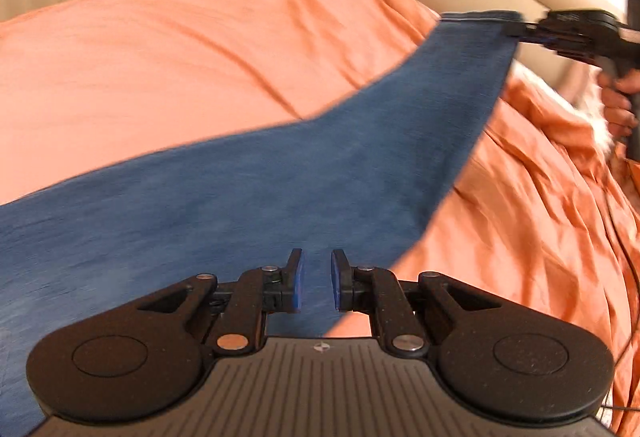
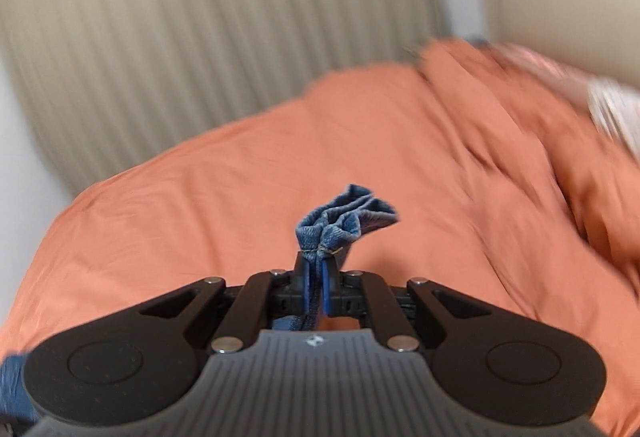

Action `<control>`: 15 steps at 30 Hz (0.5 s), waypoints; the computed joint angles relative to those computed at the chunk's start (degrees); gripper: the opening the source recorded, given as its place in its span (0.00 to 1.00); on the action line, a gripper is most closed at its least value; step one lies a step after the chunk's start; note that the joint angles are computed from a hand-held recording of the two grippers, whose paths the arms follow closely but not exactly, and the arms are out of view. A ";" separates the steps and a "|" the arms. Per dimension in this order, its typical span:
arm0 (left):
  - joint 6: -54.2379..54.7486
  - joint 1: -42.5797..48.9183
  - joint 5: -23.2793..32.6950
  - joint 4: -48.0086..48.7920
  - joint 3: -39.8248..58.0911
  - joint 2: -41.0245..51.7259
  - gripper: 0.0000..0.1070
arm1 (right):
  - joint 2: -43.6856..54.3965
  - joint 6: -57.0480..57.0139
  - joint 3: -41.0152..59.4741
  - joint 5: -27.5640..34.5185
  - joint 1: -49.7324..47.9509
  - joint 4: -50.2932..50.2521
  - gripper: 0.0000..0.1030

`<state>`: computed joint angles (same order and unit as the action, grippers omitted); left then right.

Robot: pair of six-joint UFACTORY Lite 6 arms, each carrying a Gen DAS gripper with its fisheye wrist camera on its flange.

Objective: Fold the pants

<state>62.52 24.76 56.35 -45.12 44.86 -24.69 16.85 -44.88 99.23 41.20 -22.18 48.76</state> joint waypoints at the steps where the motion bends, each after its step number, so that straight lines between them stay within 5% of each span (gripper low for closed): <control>1: 2.28 4.60 2.24 -0.74 0.88 0.55 0.13 | -2.13 0.82 -0.33 -0.70 2.70 -2.03 0.01; 10: 16.61 31.98 16.00 -3.77 5.71 6.19 0.13 | -10.24 26.49 -2.77 -7.67 35.65 -34.51 0.01; 15: 21.26 41.06 19.29 -2.74 8.60 12.17 0.14 | -10.53 40.90 -15.08 -14.63 51.25 -44.06 0.01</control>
